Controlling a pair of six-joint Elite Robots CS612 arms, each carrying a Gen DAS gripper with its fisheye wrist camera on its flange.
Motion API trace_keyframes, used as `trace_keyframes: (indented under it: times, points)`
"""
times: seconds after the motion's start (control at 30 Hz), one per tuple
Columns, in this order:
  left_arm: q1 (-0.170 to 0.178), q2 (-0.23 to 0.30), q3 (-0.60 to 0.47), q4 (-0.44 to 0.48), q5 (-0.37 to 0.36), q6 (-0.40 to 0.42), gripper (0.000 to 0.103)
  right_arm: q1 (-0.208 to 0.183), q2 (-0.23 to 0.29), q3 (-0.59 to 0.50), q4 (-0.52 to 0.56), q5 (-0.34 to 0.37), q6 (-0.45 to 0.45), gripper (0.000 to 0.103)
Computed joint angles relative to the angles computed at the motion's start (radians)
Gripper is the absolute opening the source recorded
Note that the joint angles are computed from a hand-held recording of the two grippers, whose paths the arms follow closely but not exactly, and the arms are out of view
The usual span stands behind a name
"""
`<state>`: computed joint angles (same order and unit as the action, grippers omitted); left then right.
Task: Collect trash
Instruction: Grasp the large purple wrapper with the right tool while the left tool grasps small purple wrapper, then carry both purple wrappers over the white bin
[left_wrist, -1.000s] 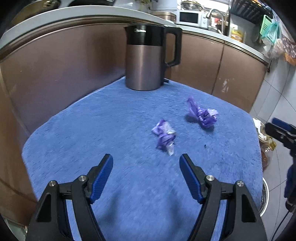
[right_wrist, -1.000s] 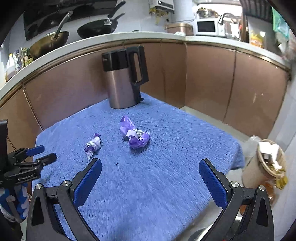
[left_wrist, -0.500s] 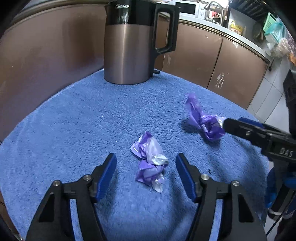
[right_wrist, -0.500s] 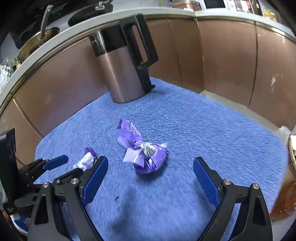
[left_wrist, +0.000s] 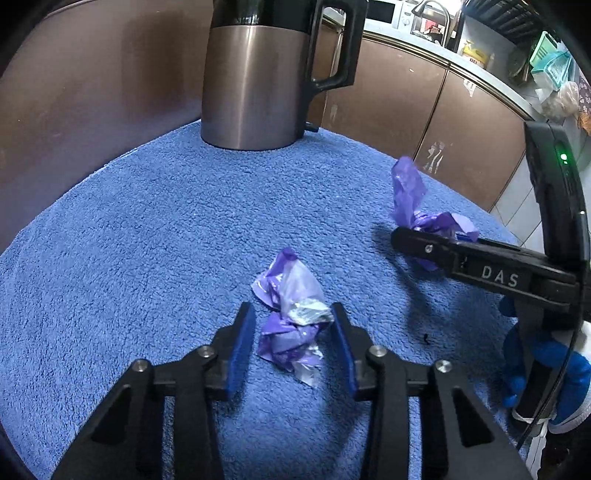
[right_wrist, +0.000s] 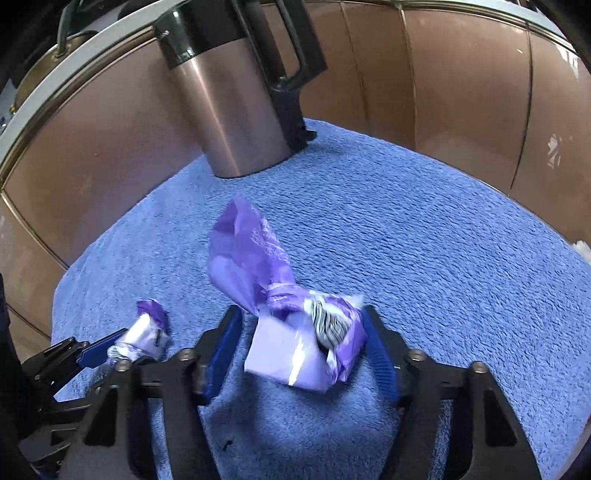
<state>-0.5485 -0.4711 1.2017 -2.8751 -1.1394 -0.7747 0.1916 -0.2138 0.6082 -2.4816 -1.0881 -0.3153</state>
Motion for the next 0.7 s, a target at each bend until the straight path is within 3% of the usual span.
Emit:
trace_keyframes:
  times: [0.03,0.23,0.7]
  points:
    - [-0.001,0.000,-0.001,0.003,0.002,-0.001,0.033,-0.001,0.000,0.001,-0.001,0.001,0.003,0.051]
    - [-0.013,-0.014,0.023,0.000,0.043,-0.010,0.031,-0.013,-0.059,0.107,-0.056,0.032,-0.001,0.049]
    - [-0.066,-0.117,0.176,-0.084,0.152,-0.056,0.031,-0.042,-0.273,0.486,-0.314,0.080,-0.040,0.049]
